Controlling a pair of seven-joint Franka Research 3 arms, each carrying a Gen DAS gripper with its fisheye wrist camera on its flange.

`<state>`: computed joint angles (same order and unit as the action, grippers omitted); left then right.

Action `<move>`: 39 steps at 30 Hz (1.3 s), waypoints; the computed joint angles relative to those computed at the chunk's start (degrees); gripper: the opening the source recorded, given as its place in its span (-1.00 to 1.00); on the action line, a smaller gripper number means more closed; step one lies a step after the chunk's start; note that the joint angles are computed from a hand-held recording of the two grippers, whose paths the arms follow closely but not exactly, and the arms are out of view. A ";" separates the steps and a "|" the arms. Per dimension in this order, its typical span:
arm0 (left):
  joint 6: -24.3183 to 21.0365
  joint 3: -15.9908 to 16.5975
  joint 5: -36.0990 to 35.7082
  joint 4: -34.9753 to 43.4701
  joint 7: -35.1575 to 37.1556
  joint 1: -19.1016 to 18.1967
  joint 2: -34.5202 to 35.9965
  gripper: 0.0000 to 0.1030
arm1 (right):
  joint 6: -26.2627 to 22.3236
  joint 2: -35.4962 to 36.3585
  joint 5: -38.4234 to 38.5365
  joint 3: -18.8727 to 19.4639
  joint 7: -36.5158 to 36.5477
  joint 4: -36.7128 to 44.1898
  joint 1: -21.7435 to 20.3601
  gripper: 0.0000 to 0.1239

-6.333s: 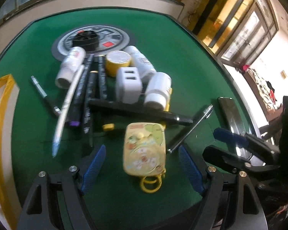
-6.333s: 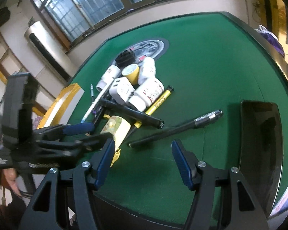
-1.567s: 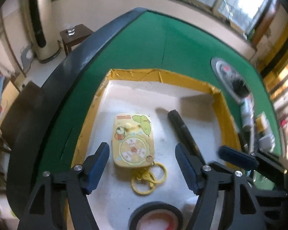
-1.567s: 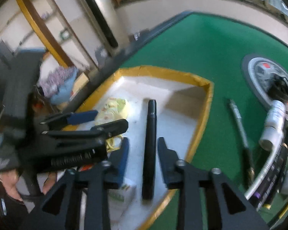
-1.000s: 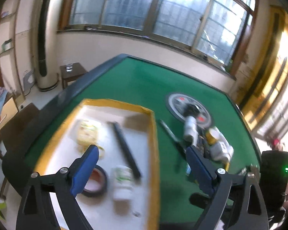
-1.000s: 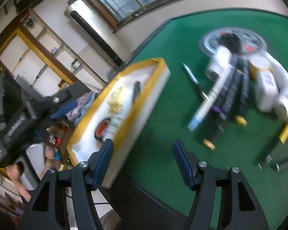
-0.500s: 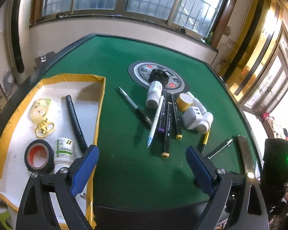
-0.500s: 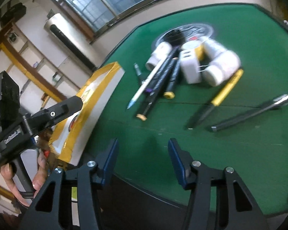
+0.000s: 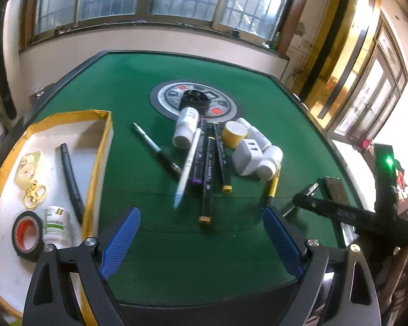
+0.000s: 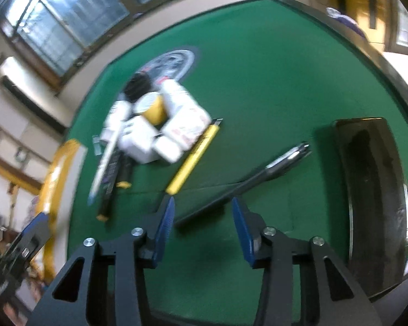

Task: Organize rigid objects
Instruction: 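Grasp the yellow pen with the left tool while the right tool grasps a black pen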

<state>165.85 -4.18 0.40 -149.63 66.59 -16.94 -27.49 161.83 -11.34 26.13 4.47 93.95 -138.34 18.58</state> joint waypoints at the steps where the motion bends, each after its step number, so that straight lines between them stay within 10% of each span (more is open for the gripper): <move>1: 0.06 0.74 -0.59 0.27 0.78 -0.99 0.47 0.82 | -0.04 0.17 -3.26 1.27 3.57 0.07 -1.42 -0.34; 10: 0.23 0.70 -1.71 2.57 2.83 -2.15 3.42 0.82 | -2.47 2.49 -35.39 7.00 30.30 2.70 -7.58 -0.49; 20: -3.21 0.54 -6.40 12.29 14.25 -4.98 13.88 0.77 | -1.84 -4.26 -18.96 0.68 11.44 -4.48 -0.15 -0.81; 29: -10.96 -4.31 -11.03 24.30 21.49 -2.27 25.68 0.12 | -0.74 -4.97 -10.74 0.86 2.50 -5.69 -0.01 -0.86; 33: -11.46 -7.55 -3.05 24.86 17.60 0.06 26.20 -0.79 | -0.21 -5.59 -8.43 0.43 -0.15 -6.49 0.48 -0.85; 39: -12.22 -8.31 -4.29 19.90 23.16 0.07 21.38 -0.83 | 0.59 -4.41 -9.52 2.30 1.61 -5.51 -1.60 -0.74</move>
<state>153.63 -12.50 -3.90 -129.74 89.75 -16.88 -6.12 162.42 -15.76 16.62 6.77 95.56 -143.86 16.98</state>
